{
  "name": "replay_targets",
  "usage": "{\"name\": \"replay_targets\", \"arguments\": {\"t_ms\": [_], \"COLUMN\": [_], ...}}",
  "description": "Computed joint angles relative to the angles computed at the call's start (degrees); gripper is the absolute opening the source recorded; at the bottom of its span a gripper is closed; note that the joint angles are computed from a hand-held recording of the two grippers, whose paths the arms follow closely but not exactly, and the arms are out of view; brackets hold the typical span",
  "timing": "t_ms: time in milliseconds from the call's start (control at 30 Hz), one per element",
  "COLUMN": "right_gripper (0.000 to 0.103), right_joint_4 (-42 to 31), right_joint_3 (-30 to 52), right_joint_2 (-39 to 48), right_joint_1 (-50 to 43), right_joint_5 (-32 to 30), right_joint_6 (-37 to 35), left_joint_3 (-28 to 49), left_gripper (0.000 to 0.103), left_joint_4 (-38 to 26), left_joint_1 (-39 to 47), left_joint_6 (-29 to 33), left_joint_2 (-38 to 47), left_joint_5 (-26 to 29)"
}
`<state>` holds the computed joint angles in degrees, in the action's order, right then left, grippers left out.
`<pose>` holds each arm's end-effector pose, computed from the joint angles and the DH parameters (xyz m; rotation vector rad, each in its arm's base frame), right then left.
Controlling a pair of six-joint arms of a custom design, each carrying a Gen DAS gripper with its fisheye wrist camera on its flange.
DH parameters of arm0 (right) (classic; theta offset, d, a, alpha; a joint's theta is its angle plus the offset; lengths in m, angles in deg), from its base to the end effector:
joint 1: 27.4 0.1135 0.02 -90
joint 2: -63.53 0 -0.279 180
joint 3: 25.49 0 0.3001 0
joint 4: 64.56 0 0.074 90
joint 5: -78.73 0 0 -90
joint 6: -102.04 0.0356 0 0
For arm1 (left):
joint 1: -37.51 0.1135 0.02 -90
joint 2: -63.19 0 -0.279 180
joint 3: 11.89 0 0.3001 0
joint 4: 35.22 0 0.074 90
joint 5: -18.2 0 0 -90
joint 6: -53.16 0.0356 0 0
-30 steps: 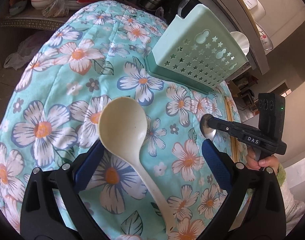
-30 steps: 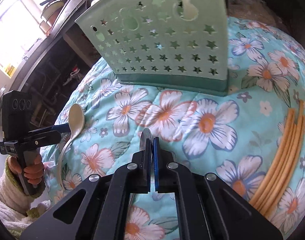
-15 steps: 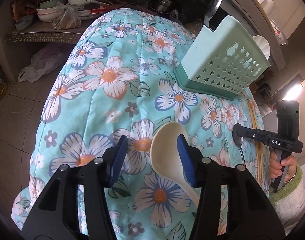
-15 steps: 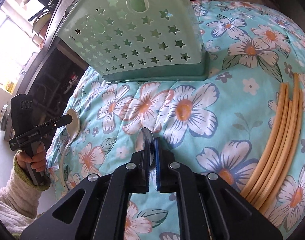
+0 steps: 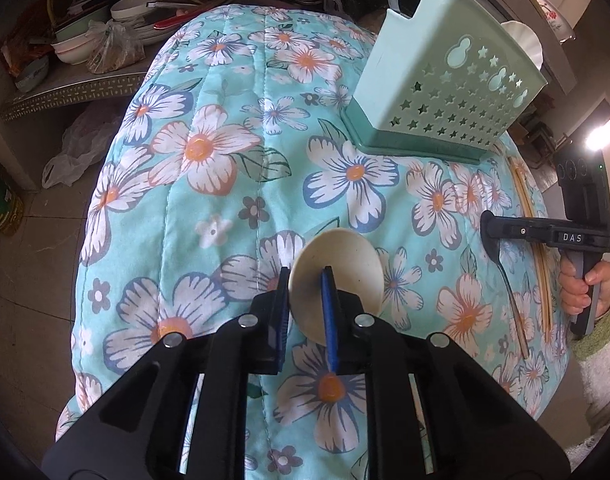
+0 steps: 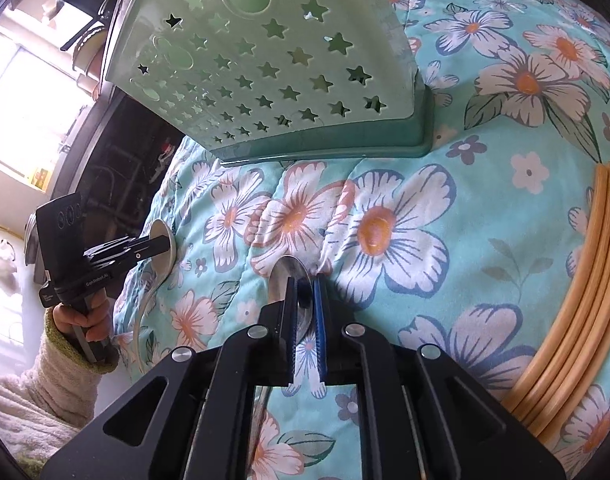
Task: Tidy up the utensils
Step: 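Lift the ladle with the left tool while the right lifts the spoon toward the holder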
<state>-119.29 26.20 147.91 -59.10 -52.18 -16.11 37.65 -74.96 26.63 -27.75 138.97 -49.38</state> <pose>0.2248 -0.1114 0.1283 0.0594 2.6283 0.8203 0.2568 -0.0632 0.1536 0.5761 2.6202 -0.5401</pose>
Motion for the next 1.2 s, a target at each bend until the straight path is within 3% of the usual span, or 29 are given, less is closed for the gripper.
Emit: {"name": "replay_targets", "arguments": {"t_ms": [200, 400, 800, 1067, 1200], "right_gripper": [0.009, 0.004, 0.002, 0.002, 0.002], "right_joint_4": [-0.4, 1.9, -1.7, -4.9, -8.3], "right_joint_3": [0.2, -2.9, -6.8, -4.6, -2.5], "right_joint_2": [-0.9, -7.3, -31.1, -41.5, -43.6], "right_joint_1": [1.4, 4.4, 3.6, -2.3, -9.0], "right_joint_5": [2.0, 5.4, 9.9, 6.6, 0.8], "right_joint_6": [0.3, 4.0, 7.6, 9.1, 6.9], "left_joint_3": [-0.5, -1.1, -0.3, 6.7, 11.3], "left_gripper": [0.011, 0.005, 0.003, 0.003, 0.003], "left_joint_4": [-0.1, -0.3, -6.7, -6.1, -1.5], "left_joint_1": [-0.5, -0.6, 3.2, 2.2, -1.9], "left_joint_6": [-0.4, -1.1, -1.8, -8.8, -13.1], "left_joint_2": [-0.8, -2.3, -14.7, -21.9, -22.3], "left_joint_5": [-0.8, -0.8, 1.4, 2.5, -1.7]}}
